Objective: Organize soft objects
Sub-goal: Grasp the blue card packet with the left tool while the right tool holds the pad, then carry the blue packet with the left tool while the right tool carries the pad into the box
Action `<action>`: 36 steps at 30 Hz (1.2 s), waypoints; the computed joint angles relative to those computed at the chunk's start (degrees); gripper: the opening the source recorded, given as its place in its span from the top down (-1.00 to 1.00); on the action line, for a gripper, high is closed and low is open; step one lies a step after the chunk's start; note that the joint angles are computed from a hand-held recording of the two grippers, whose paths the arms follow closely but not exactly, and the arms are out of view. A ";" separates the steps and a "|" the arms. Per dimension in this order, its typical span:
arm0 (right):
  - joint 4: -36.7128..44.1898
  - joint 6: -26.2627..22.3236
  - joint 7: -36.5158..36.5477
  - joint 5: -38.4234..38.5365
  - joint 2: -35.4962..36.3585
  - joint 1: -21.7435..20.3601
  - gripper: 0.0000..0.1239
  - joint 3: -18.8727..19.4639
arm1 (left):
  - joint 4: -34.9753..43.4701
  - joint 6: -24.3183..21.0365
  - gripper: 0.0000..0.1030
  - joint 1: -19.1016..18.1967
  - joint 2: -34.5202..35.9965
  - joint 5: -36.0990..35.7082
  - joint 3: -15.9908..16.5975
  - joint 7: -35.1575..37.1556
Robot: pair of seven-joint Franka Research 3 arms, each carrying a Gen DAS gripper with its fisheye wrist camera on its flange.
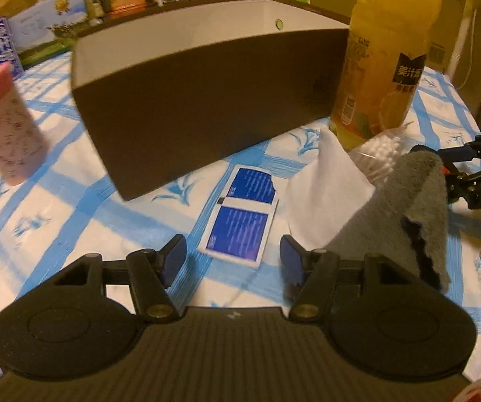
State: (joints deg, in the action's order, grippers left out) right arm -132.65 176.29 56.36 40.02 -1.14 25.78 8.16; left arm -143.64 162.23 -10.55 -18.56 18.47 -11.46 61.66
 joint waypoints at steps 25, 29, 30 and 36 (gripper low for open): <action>0.94 -0.02 -5.71 6.66 0.68 -0.13 -0.08 0.48 | 5.55 2.60 0.07 -1.05 8.75 -10.47 1.75 14.61; 0.89 0.07 -5.74 6.64 0.52 -0.08 -0.08 0.36 | 5.20 2.67 0.17 -0.95 8.10 -9.42 1.42 12.94; 0.89 0.18 -5.83 6.68 0.53 -0.05 -0.08 0.35 | 5.18 2.62 0.17 -1.00 7.98 -9.34 1.44 12.65; 0.89 0.65 -7.29 8.09 0.00 0.19 -0.08 0.13 | 5.22 2.30 0.17 -0.48 6.98 -6.80 0.78 9.32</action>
